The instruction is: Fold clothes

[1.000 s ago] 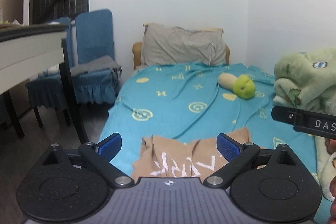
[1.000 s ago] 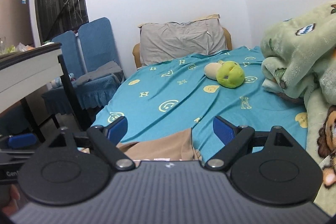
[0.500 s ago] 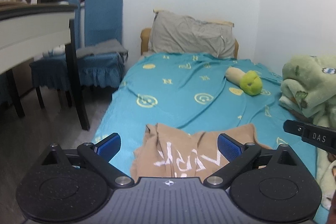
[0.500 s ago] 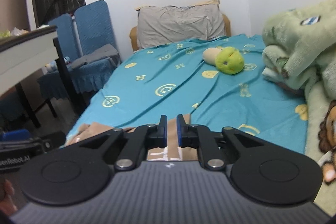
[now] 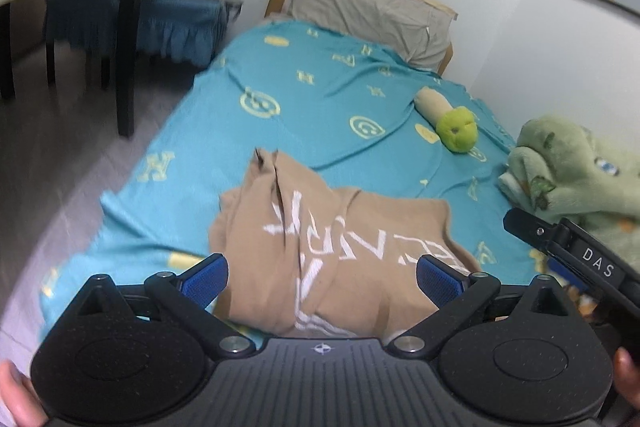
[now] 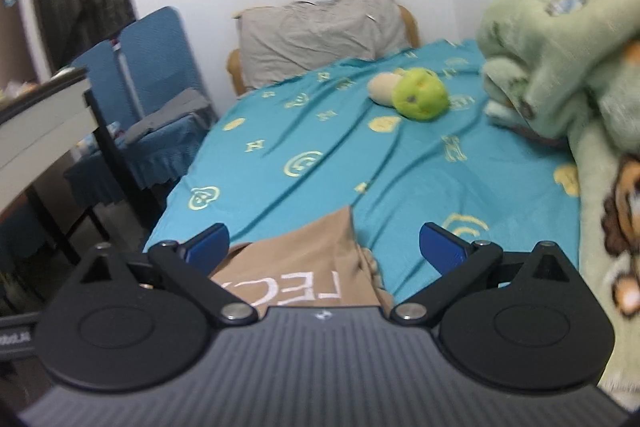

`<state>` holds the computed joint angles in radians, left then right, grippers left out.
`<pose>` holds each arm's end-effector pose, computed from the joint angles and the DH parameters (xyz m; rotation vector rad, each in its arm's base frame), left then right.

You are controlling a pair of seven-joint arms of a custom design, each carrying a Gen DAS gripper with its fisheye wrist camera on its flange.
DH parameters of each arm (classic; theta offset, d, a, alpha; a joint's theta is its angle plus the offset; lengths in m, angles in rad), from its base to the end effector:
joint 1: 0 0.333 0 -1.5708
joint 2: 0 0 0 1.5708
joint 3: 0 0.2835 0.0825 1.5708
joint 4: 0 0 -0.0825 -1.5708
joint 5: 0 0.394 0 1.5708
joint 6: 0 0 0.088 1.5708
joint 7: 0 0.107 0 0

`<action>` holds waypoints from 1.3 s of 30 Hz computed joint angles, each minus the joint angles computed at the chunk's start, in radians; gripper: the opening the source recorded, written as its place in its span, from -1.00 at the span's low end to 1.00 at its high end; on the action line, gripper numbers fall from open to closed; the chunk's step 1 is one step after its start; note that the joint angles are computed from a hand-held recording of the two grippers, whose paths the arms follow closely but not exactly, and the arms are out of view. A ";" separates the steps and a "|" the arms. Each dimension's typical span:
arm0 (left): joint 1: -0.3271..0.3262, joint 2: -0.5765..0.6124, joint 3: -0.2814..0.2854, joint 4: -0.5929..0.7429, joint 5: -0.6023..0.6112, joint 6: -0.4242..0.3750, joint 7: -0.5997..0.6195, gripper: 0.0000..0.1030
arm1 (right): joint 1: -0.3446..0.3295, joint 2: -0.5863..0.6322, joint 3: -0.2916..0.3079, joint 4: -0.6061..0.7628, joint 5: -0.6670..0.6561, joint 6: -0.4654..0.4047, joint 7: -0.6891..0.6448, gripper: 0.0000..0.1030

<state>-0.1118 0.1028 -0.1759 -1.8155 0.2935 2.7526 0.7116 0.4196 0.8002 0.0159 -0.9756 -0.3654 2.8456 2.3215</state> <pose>0.6184 -0.1908 0.5428 -2.1132 1.4661 -1.0534 0.7187 0.3490 0.4945 -1.4540 1.5123 -0.5496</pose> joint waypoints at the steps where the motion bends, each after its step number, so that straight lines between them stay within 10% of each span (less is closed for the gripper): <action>1: 0.013 0.000 -0.011 -0.006 -0.081 0.004 0.037 0.97 | -0.013 -0.007 0.017 -0.011 0.022 -0.004 0.005 1.00; 10: 0.104 0.026 -0.070 -0.008 -0.898 -0.125 0.374 0.87 | -0.200 -0.103 0.263 -0.181 0.336 0.030 0.002 1.00; 16: 0.102 0.102 -0.064 0.000 -0.961 0.000 0.274 0.56 | -0.321 -0.062 0.462 -0.188 0.616 0.006 -0.106 0.99; 22: 0.115 0.127 -0.074 -0.022 -0.826 0.131 0.093 0.40 | -0.334 0.008 0.538 -0.117 0.785 -0.069 -0.187 1.00; 28: 0.146 0.118 -0.115 -0.056 -0.775 0.213 0.039 -0.22 | -0.268 0.149 0.525 0.071 0.891 -0.209 -0.171 0.99; 33: 0.177 0.122 -0.161 -0.051 -0.760 0.286 0.033 -0.41 | -0.221 0.161 0.464 0.078 0.965 -0.163 -0.118 0.97; 39: 0.199 0.087 -0.185 -0.070 -0.717 0.294 0.022 -0.48 | -0.144 0.172 0.346 0.105 0.880 -0.097 0.044 -0.09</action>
